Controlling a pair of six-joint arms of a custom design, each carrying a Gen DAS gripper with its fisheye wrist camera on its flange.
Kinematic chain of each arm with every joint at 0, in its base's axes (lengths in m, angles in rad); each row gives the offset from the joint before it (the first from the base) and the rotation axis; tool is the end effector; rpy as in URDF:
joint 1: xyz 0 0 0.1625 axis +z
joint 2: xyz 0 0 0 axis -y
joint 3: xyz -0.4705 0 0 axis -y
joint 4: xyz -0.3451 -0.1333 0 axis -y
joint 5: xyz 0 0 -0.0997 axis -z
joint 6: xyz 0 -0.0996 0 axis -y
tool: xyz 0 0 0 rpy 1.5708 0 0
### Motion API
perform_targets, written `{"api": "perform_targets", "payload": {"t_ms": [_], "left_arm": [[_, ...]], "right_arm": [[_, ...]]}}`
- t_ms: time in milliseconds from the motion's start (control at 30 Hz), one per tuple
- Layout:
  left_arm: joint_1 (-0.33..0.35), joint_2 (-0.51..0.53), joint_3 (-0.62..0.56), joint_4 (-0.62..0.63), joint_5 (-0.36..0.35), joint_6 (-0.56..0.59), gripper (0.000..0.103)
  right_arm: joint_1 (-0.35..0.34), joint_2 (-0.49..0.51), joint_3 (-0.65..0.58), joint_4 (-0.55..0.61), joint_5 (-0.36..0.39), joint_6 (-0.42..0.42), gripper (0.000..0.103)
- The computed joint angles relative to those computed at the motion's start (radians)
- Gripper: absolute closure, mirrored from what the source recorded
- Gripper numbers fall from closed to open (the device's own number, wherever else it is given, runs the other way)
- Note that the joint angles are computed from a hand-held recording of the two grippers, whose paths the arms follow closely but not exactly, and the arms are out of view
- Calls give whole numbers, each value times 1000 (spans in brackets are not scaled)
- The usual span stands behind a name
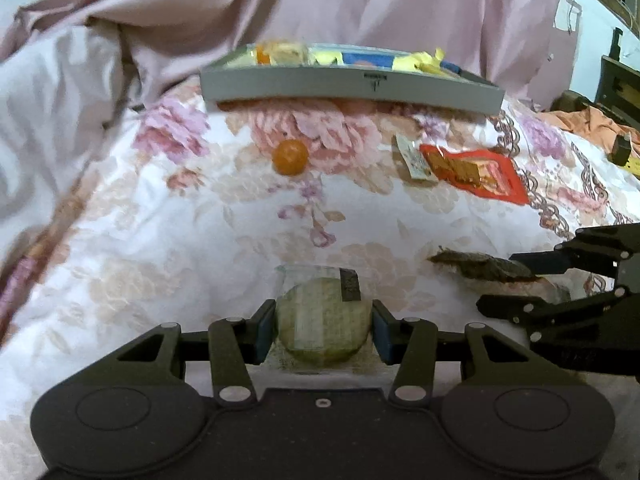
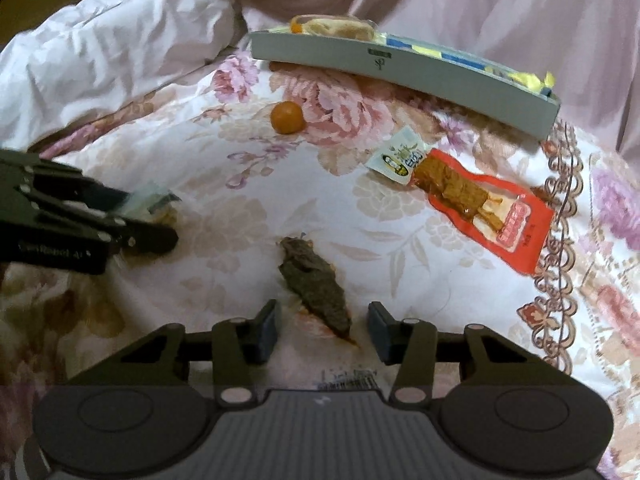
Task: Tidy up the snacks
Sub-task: 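Lift the round cracker with the left tool while the right tool closes on the brown snack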
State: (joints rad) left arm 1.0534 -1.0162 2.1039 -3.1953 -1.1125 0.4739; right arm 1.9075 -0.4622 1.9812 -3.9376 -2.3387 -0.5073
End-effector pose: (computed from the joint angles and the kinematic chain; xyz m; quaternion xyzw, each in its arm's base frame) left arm -0.1127 -0.5566 0.2311 0.3936 0.8546 -0.2630 0.2133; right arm 0.2451 -0.5061 0.0550 0.2056 -0.8341 0.3509 0.3727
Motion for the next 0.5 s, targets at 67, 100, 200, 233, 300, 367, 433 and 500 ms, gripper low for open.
{"api": "perform_targets", "payload": {"t_ms": [67,100,200,233,300,367,433,500], "left_arm": [[-19,-11,9,-15,16,-8,52],[-30,-17,14,-23,20,-11,52],[-61,-36,25,-50,31,-14,52],[-69,-42,24,-52,33,-18,52],[-87,-59,22,-58,38,-37,52],[-107,-76,21,-73,44,-53,52],[-129,-93,21,-94,50,-58,52],[-154,-115,22,-112,58,-66,52]], "right_arm": [[10,11,-4,-32,-16,-39,52],[15,17,-6,-54,-27,-62,51],[31,31,-13,-136,-48,-145,51],[35,34,-16,-162,-51,-172,51],[46,32,-16,-207,-50,-219,51],[56,26,-19,-242,-46,-269,51],[70,7,-22,-268,-45,-314,51],[88,-23,-23,-265,-42,-326,51]]}}
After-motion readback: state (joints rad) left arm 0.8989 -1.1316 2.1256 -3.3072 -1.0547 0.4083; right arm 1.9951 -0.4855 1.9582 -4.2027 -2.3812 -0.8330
